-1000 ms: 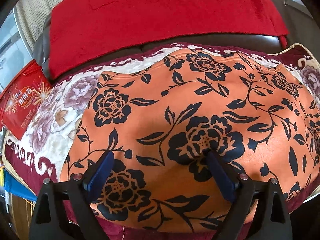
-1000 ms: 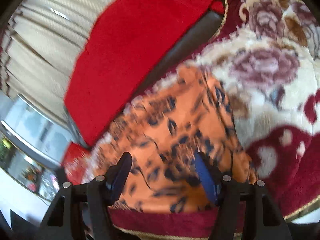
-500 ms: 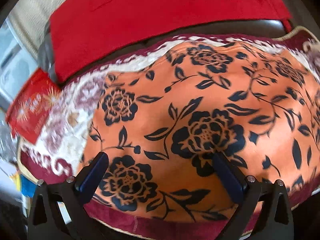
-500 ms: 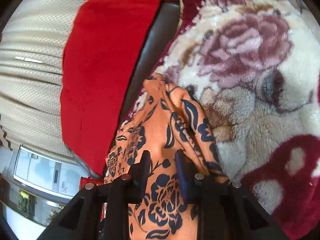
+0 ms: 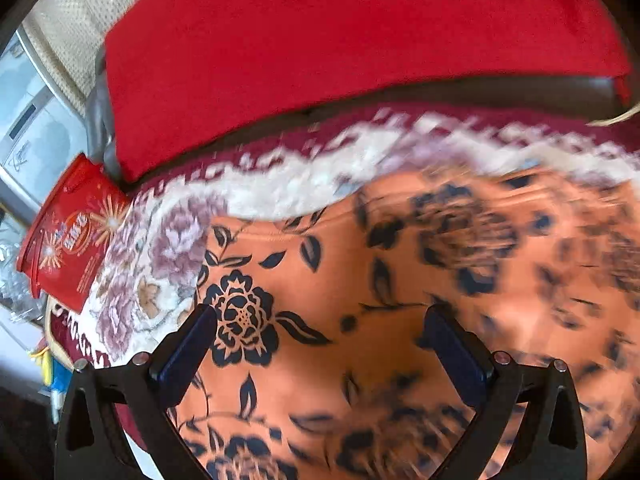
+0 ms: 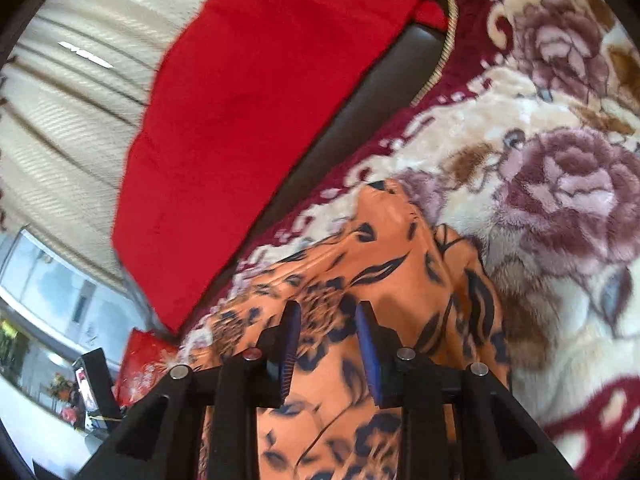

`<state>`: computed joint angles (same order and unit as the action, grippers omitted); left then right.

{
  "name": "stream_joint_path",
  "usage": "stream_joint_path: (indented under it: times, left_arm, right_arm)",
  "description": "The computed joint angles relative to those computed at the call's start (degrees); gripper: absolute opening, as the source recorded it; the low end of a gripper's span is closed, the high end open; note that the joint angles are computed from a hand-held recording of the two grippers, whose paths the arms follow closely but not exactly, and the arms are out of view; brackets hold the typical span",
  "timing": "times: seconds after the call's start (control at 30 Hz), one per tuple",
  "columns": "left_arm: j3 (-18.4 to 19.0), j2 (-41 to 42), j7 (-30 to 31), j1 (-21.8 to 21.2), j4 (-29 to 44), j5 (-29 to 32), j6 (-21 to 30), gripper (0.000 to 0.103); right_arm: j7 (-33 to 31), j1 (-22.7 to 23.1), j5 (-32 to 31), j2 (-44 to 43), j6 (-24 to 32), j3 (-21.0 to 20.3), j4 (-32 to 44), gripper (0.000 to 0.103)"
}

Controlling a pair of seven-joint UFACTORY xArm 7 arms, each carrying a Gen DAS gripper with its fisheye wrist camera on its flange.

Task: Fold small clothes

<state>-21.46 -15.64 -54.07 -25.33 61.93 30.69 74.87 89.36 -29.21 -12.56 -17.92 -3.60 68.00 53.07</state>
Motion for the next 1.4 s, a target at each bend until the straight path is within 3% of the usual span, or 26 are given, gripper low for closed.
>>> stream_joint_path:
  times: [0.07, 0.13, 0.4, 0.43, 0.47, 0.5, 0.63, 0.77, 0.83, 0.9, 1.0, 1.1, 1.27, 1.4]
  left_arm:
    - [1.65, -0.73, -0.83, 0.38, -3.33, -1.16, -4.68, 0.103]
    - [1.38, -2.24, -2.15, 0.86, -5.16, -0.76, -6.88, 0.103]
    - [-0.21, -15.08, -0.29, 0.22, -12.02, -7.62, -9.74, 0.103]
    - [-1.08, -16.1, -0.13, 0.47, -12.7, -8.17, -9.07, 0.103]
    - [-1.83, -17.77, -0.07, 0.28, -14.5, -8.79, -9.06, 0.103]
    - [-2.33, -18.63, 0.26, 0.16, -15.83, -9.4, -9.53, 0.103]
    - [-4.24, -22.48, -0.61, 0.3, -20.21, -9.94, -12.69, 0.103]
    - [-4.02, -22.72, 4.09, 0.47, -18.46, -11.28, -10.76, 0.103]
    - [-4.79, -24.7, 3.87, 0.8, -19.27, -11.29, -10.97, 0.103]
    - [-4.9, -27.23, 3.01, 0.91, -21.03, -12.31, -11.52, 0.103]
    - [-4.85, -32.35, 0.91, 1.09, -24.29, -14.0, -13.28, 0.103]
    - [-7.01, -35.24, 0.25, 3.57, -25.29, -11.91, -12.79, 0.103]
    - [-2.92, -32.77, 5.41, 3.71, -27.54, -14.39, -13.78, 0.103]
    - [-1.2, -37.43, 6.15, 3.67, -31.43, -15.2, -19.12, 0.103]
  right_arm:
    - [1.01, -1.55, -0.09, 2.64, 1.53, 2.08, -0.03, 0.03]
    - [2.86, -3.41, -0.08, 2.63, -1.4, 3.59, -1.34, 0.03]
    - [-1.48, 12.32, 2.4, -4.84, -3.69, -10.17, -6.7, 0.037]
    - [-2.27, 13.53, 2.8, -5.24, -3.74, -10.96, -7.12, 0.046]
    - [-3.11, 15.15, 3.19, -5.27, -3.43, -11.94, -7.25, 0.061]
    - [-3.59, 16.15, 3.59, -5.06, -3.59, -12.27, -7.54, 0.065]
    - [-5.65, 20.41, 3.57, -2.06, 0.81, -14.74, -6.93, 0.064]
    - [-2.11, 22.54, 5.39, -10.62, -4.69, -16.33, -12.42, 0.064]
    - [-0.79, 25.79, 8.56, -15.41, -8.78, -17.44, -16.73, 0.065]
    - [1.32, 28.34, 12.85, -19.84, -10.85, -16.76, -20.55, 0.07]
    - [4.9, 31.36, 16.98, -23.84, -10.05, -15.4, -23.74, 0.071]
    - [9.98, 32.64, 19.61, -24.76, -10.47, -12.71, -25.5, 0.071]
    - [14.83, 28.46, 19.79, -21.07, -11.36, -8.15, -24.58, 0.071]
    - [18.14, 21.21, 20.41, -20.11, -14.45, -3.04, -23.56, 0.071]
